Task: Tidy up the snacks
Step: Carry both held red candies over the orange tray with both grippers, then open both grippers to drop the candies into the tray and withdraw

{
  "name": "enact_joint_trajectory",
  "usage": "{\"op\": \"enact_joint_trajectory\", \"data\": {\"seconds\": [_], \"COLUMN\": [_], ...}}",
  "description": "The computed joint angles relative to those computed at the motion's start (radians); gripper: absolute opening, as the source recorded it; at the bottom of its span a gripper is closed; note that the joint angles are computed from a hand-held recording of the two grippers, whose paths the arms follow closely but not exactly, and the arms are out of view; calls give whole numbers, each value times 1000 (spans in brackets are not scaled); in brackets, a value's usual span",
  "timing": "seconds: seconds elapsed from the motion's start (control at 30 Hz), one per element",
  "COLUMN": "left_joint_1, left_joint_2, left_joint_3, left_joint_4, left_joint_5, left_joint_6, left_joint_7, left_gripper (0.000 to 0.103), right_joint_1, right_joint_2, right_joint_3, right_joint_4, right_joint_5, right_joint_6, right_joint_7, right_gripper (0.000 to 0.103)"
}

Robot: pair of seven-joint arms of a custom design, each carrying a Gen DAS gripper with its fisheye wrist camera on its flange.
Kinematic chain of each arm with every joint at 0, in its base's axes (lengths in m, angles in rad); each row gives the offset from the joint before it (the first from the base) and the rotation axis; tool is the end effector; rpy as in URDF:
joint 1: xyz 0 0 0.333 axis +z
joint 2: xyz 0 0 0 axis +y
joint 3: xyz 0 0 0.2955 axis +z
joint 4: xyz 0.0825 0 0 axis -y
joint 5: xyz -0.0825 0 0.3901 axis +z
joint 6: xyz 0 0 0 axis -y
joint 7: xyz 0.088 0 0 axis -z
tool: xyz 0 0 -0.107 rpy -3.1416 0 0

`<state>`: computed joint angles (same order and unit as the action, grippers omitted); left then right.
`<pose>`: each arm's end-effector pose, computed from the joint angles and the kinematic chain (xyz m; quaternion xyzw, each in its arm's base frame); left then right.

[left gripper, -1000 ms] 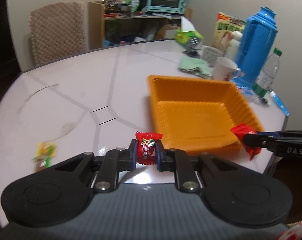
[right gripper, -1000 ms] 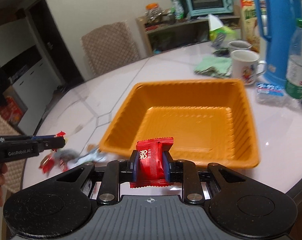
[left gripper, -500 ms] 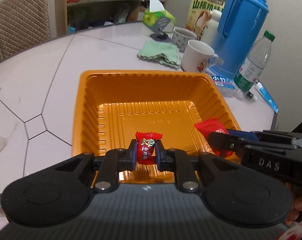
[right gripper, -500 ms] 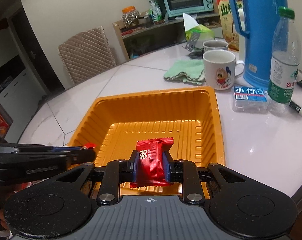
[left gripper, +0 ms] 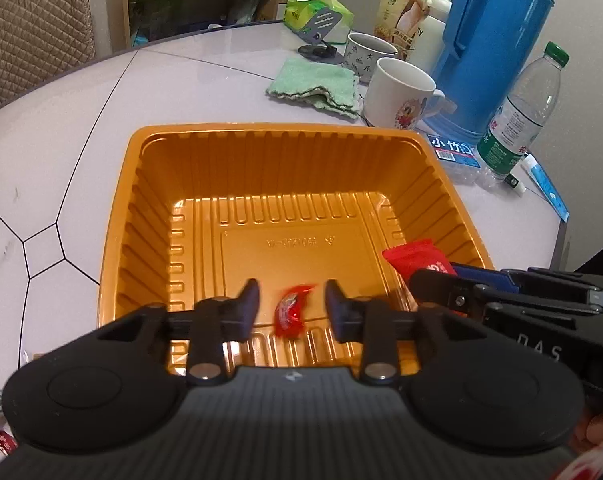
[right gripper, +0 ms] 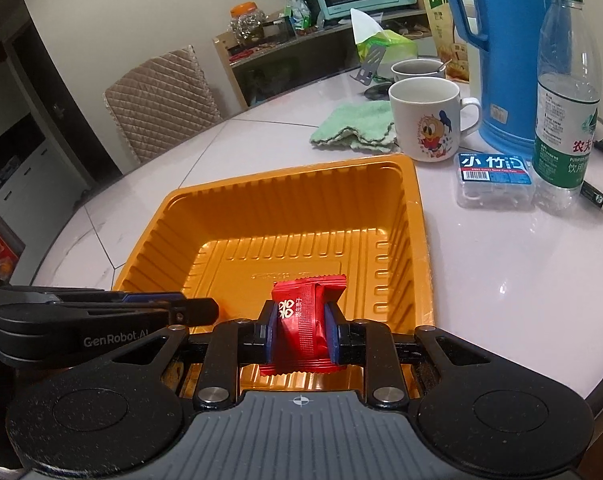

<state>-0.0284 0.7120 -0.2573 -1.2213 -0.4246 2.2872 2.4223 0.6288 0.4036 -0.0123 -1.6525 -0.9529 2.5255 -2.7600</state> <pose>0.7496 -0.1720 0.3872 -0.3482 0.8840 -0.3101 0.0330 0.5661 0.4124 0.4040 -0.4024 0.8218 -0.2059 0.3469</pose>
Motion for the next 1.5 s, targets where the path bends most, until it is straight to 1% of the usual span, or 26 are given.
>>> {"op": "enact_joint_trajectory", "data": {"seconds": [0.33, 0.53, 0.67, 0.73, 0.77, 0.8, 0.83, 0.87, 0.9, 1.03, 1.1, 1.2, 1.3, 1.5], "left_joint_1": [8, 22, 33, 46, 53, 59, 66, 74, 82, 112, 127, 149, 170, 209], "left_joint_2": [-28, -57, -91, -110, -122, -134, -147, -159, -171, -223, -243, -268, -288, -316], "left_joint_3": [15, 17, 16, 11, 10, 10, 10, 10, 10, 24, 35, 52, 69, 94], "left_joint_4": [-27, -63, -109, -131, -145, -158, -173, -186, -200, -256, -275, -297, -316, -348], "left_joint_5": [7, 0, -13, -30, -41, -50, -60, -71, -83, -121, -137, -155, -169, -187], "left_joint_6": [39, 57, 79, 80, 80, 81, 81, 78, 76, 64, 51, 37, 29, 26], "left_joint_7": [-44, -57, -50, -41, -35, -30, -24, -18, -10, 19, 27, 41, 53, 103], "left_gripper": [34, 36, 40, 40, 40, 41, 41, 41, 41, 41, 41, 41, 41, 41], "right_joint_1": [-4, 4, 6, 8, 11, 16, 23, 31, 41, 43, 46, 47, 48, 64], "right_joint_2": [14, 28, 34, 29, 25, 19, 10, 0, -10, -57, -82, -103, -107, -87], "right_joint_3": [-9, -19, -17, -18, -19, -21, -23, -24, -25, 0, 12, 36, 60, 76], "right_joint_4": [6, 29, 42, 37, 32, 26, 18, 10, 1, -44, -68, -79, -68, -27], "right_joint_5": [-13, -26, -18, -17, -22, -30, -42, -59, -83, -136, -173, -212, -218, -243], "right_joint_6": [42, 31, 8, 7, 8, 3, -6, -20, -34, -45, -48, -69, -85, -65], "right_joint_7": [-4, -19, -42, -40, -31, -18, 2, 24, 52, 128, 182, 217, 213, 258], "right_gripper": [25, 25, 27, 30, 37, 48, 55, 64, 67, 75, 80, 84, 84, 84]}}
